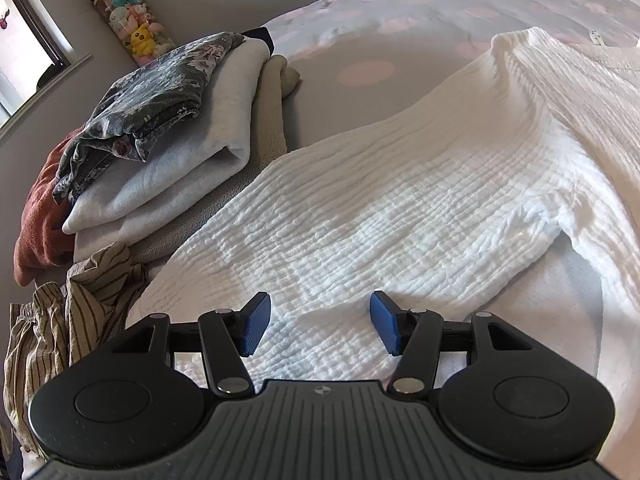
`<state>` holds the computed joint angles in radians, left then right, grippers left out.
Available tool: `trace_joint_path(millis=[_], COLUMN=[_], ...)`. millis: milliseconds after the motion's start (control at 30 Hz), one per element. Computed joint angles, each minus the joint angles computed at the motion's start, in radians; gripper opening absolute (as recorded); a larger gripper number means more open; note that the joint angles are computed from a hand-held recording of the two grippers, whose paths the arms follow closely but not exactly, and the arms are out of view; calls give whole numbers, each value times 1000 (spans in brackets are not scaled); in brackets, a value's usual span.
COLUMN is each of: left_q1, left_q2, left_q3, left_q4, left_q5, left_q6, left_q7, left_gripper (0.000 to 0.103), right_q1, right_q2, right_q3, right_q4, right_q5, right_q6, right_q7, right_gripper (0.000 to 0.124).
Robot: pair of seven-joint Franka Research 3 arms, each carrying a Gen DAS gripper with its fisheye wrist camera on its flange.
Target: Fold clothes
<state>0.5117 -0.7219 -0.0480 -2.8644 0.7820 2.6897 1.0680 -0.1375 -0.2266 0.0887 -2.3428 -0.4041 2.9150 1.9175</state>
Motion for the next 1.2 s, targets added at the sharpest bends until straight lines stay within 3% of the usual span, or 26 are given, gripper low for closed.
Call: trace_joint_path(millis=[67, 133, 167, 233, 367, 467, 667, 800, 900, 1033, 1133, 1200], left_q1=[2, 3, 3, 5, 21, 36, 29, 27, -10, -81, -157, -201], left_q2=[-1, -1, -2, -1, 7, 12, 9, -12, -47, -129, -200, -252], left_q3=[-4, -7, -7, -10, -27, -43, -39, -42, -14, 24, 56, 70], left_q4=[-1, -1, -1, -1, 0, 2, 6, 5, 3, -6, 2, 0], left_q5=[5, 8, 9, 15, 48, 88, 114, 128, 93, 13, -112, -192], left_q6=[0, -1, -1, 1, 15, 27, 21, 4, -20, -66, -152, -199], left_q7=[-1, -2, -2, -5, -27, -55, -83, -108, -75, 27, 110, 146], left_gripper=[54, 54, 54, 54, 54, 54, 54, 54, 54, 54, 54, 54], right_q1=[-28, -6, 13, -8, -77, -78, -1, 49, 76, 155, 352, 508], right_q2=[27, 48, 51, 49, 52, 92, 184, 174, 118, 0, -113, -199], right_q3=[19, -4, -18, 6, 53, 48, -15, -60, -83, -118, -230, -321], right_q4=[24, 33, 31, 33, 77, 156, 247, 230, 178, 43, -67, -121], right_q5=[-45, -20, 6, -76, -341, -451, -445, -449, -454, -175, 137, 307], right_q6=[-6, -5, 2, -1, 20, -25, -106, -107, -68, -3, -16, -79], right_q7=[62, 64, 46, 103, 302, 390, 363, 387, 391, 110, -219, -432], right_gripper=[38, 36, 23, 5, 5, 5, 5, 8, 15, 23, 24, 29])
